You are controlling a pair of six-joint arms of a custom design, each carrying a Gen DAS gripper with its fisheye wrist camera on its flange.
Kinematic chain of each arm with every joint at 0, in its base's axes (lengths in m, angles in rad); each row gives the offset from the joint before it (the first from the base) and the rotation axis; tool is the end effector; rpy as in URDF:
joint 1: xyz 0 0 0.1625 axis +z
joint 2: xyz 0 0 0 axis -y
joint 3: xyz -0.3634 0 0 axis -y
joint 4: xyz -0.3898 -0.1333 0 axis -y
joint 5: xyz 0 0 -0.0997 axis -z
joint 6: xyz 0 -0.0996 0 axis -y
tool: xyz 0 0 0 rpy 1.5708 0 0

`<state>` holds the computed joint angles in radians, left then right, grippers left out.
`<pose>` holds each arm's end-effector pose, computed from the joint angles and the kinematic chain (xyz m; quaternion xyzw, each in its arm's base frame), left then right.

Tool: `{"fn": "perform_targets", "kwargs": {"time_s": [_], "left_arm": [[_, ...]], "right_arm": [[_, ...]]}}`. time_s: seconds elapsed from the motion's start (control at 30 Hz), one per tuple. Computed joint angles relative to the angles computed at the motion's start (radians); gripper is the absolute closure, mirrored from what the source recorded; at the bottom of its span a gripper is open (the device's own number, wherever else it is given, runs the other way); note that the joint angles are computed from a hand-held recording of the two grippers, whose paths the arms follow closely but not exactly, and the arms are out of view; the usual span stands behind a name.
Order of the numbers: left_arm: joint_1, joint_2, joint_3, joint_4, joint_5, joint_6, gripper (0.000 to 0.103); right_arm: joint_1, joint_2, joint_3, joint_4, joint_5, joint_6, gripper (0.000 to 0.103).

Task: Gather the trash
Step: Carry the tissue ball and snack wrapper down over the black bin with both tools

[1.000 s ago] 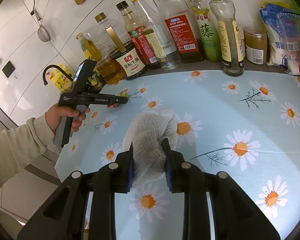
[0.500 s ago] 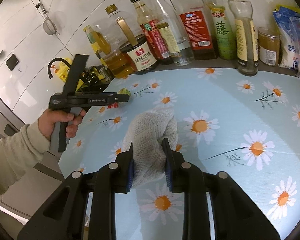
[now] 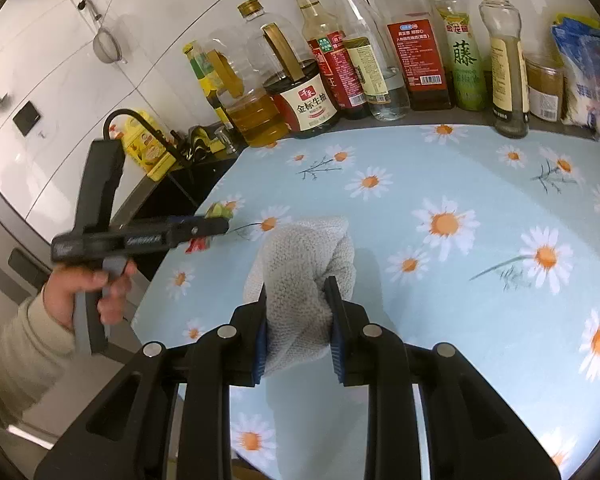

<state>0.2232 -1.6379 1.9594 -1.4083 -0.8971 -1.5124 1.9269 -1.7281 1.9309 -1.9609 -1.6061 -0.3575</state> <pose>-0.3444 -0.2786 0.2866 0.0035 0.9197 -0.2860 0.2690 0.2755 -0.3684 0.3637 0.3461 -0.9333 0.0935 0.0176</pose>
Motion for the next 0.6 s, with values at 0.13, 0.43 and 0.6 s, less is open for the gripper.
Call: {"fn": "perform_targets", "kwargs": {"time_s": [0.13, 0.43, 0.6], "left_arm": [[-0.082, -0.049, 0.023, 0.061, -0.022, -0.075, 0.051], [-0.27, -0.119, 0.03, 0.235, -0.083, -0.235, 0.051], [-0.374, -0.171, 0.054, 0.28, -0.138, -0.31, 0.051]], "right_arm": [[0.05, -0.046, 0.057, -0.028, -0.022, 0.063, 0.077], [0.184, -0.136, 0.16, -0.068, -0.071, 0.204, 0.077], [0.278, -0.18, 0.203, -0.069, -0.11, 0.288, 0.077]]}}
